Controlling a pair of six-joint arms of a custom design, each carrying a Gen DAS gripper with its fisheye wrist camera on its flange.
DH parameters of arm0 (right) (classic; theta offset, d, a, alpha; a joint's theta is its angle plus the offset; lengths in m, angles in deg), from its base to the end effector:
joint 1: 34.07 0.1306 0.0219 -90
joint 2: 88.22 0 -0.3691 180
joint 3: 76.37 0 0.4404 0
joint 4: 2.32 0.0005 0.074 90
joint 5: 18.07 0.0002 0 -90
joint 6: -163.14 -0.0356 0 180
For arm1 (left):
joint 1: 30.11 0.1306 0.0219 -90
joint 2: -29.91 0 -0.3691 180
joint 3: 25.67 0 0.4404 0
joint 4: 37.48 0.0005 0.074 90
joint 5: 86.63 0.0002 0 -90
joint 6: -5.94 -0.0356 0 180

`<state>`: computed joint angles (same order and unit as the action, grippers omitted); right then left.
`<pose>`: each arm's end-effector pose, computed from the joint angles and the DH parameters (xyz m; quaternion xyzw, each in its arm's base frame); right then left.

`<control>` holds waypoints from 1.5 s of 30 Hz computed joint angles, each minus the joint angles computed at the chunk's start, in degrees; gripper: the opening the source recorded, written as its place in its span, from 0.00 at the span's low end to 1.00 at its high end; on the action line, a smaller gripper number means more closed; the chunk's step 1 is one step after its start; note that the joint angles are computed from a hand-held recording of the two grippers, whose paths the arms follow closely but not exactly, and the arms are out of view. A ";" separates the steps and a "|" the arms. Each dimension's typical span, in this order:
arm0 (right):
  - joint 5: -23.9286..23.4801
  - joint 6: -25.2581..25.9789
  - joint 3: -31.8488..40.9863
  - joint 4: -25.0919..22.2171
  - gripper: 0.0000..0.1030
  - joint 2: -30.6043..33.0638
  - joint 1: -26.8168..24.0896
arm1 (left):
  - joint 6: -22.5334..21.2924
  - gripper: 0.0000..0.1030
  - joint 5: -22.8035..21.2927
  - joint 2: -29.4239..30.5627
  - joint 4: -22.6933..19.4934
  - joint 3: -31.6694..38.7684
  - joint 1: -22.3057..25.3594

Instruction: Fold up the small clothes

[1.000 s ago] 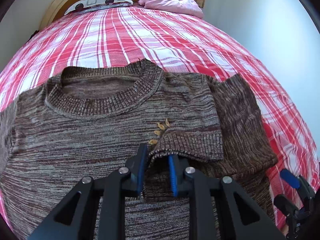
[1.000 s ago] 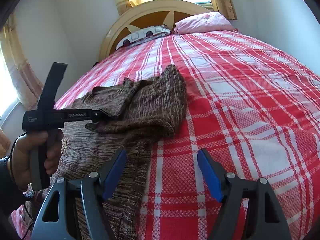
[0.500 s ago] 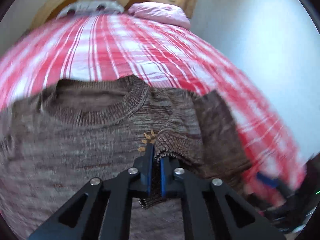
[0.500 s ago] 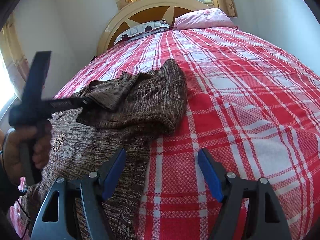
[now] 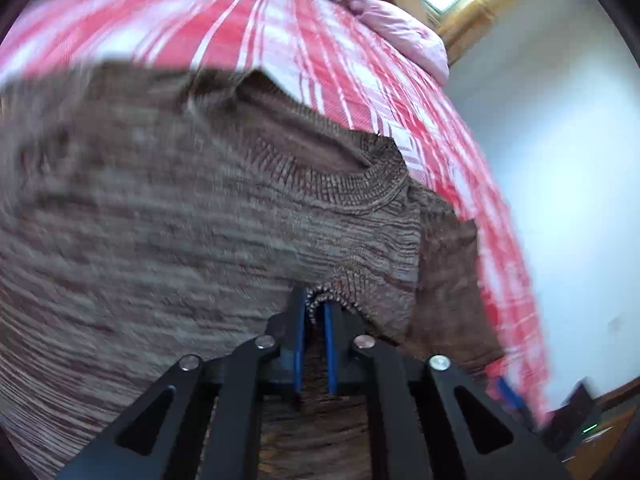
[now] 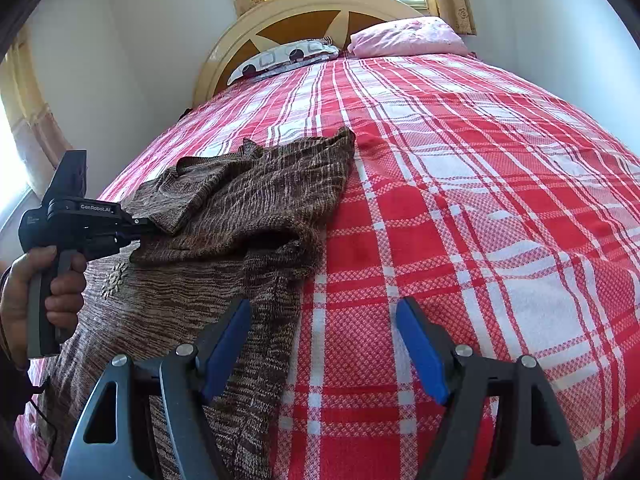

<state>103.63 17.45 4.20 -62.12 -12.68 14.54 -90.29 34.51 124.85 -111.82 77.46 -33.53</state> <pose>0.2977 0.3087 0.4413 0.1391 0.9100 0.0701 0.3842 0.5296 -0.0506 0.4654 0.1345 0.9345 -0.2577 0.2054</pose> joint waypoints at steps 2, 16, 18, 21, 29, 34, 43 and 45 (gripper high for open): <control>0.03 0.03 -0.06 -0.01 0.73 -0.07 0.01 | -2.81 0.33 -4.76 -2.02 2.65 -1.43 -1.28; 1.03 -0.07 1.38 -2.28 0.74 1.39 0.47 | -19.79 0.92 -24.61 -10.59 22.02 -11.23 -11.57; 0.81 -0.09 1.22 -1.89 0.74 1.27 0.39 | -22.37 0.92 -32.57 -9.18 24.18 -11.81 -13.45; 0.44 -0.03 0.80 -1.15 0.74 0.85 0.26 | -21.33 0.92 -35.67 -7.47 26.24 -10.53 -11.33; 0.02 0.86 1.12 -1.44 0.77 1.20 0.12 | -12.82 0.85 -31.65 -2.55 19.76 -3.85 -1.76; 0.07 0.87 1.12 -1.40 0.77 1.19 0.12 | -13.18 0.67 -18.29 -5.93 10.73 -5.60 -0.54; 2.33 1.94 2.35 -2.13 0.77 0.87 1.08 | -14.30 0.27 -14.72 -5.55 6.46 -5.78 -2.64; 4.78 3.68 4.83 -3.87 0.77 2.40 1.53 | -15.67 0.19 -15.08 -6.16 6.10 -6.23 -3.09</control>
